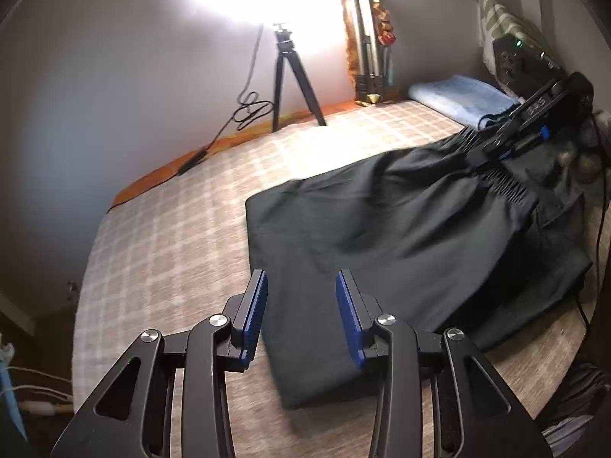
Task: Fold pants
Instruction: 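Pass the waistband to the right tool while the left tool releases it, then lay the elastic waistband onto the trouser cuffs and open the right tool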
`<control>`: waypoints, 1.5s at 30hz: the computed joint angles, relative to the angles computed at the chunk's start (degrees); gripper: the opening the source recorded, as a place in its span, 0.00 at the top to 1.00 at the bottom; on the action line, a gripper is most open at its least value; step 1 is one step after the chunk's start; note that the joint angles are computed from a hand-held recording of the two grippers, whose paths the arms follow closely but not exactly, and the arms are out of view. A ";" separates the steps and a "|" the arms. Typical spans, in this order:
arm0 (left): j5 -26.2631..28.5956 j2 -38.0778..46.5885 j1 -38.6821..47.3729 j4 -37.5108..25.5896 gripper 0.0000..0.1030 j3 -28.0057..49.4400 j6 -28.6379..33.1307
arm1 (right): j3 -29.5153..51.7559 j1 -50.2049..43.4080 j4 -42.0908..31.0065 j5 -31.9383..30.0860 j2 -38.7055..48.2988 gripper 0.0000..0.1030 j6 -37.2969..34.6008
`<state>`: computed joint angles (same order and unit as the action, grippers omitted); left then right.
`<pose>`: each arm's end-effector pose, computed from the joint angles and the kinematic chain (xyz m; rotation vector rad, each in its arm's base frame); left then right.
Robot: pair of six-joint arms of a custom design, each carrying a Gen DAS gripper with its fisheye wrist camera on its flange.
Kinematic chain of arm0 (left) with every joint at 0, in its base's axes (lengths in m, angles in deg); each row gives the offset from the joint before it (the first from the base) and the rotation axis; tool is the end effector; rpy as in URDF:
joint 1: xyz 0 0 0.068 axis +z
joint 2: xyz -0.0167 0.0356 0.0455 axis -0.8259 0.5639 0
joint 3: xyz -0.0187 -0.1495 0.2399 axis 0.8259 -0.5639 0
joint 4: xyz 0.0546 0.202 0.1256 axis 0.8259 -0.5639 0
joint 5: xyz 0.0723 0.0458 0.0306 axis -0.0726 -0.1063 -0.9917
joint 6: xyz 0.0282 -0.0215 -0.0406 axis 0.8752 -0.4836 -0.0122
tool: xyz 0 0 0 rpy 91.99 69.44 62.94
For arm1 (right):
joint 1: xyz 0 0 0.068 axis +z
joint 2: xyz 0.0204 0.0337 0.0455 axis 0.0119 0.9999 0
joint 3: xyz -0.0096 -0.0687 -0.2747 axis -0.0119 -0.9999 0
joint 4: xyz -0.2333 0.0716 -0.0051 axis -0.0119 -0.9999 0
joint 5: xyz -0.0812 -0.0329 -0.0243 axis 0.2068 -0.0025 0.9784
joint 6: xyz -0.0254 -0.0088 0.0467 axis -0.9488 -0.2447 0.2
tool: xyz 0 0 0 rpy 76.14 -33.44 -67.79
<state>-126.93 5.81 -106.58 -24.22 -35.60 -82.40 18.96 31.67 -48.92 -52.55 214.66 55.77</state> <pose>0.1267 -0.1180 0.2333 -0.2110 2.3631 0.2752 0.3608 0.2422 0.1766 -0.8210 2.8157 1.0581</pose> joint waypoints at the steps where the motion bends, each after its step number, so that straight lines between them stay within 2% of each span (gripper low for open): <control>1: -0.07 2.25 -1.59 0.05 0.64 1.35 -1.12 | -0.42 -1.59 -1.18 0.52 -0.94 0.89 -1.70; 3: 0.17 6.20 -2.22 3.52 0.59 2.56 -0.60 | -0.51 -4.84 -3.61 1.78 -2.52 0.89 -4.43; 4: 1.15 7.09 -0.52 8.06 0.58 1.40 2.43 | -0.54 -6.64 -4.69 2.18 -3.17 0.89 -5.72; 9: 3.15 13.04 -0.58 12.03 0.56 5.35 6.38 | 1.61 -16.15 -10.79 4.92 -4.55 0.89 -12.44; 16: 6.34 18.80 0.92 15.36 0.56 9.74 11.40 | 11.46 -26.94 -19.37 9.83 -0.82 0.89 -19.54; 25: 9.59 26.28 1.11 16.59 0.56 15.39 16.77 | 21.48 -32.76 -25.99 15.17 4.61 0.89 -24.36; 29: 10.11 28.37 1.19 16.83 0.56 17.10 17.79 | 26.38 -34.57 -27.85 18.36 6.99 0.89 -25.88; 33: 10.75 30.06 1.35 17.27 0.56 18.00 18.14 | 32.40 -36.96 -30.36 19.03 10.45 0.89 -26.95; 41: 10.36 32.38 1.65 13.56 0.56 19.97 16.13 | 30.64 -37.18 -27.49 22.06 10.69 0.89 -27.84; 42: 10.32 31.81 1.69 12.57 0.56 19.94 15.14 | 28.22 -36.74 -25.56 22.89 9.31 0.87 -28.51; 44: 9.70 30.73 1.50 10.42 0.56 20.18 13.26 | 23.54 -36.14 -22.62 22.99 6.13 0.71 -29.51; 45: 9.70 29.76 1.50 9.28 0.56 20.16 12.14 | 21.24 -36.06 -21.23 22.94 4.41 0.67 -30.10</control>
<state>-117.23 35.57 -105.07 -14.94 -15.43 -70.26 40.19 -4.40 -70.15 -29.61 219.07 25.68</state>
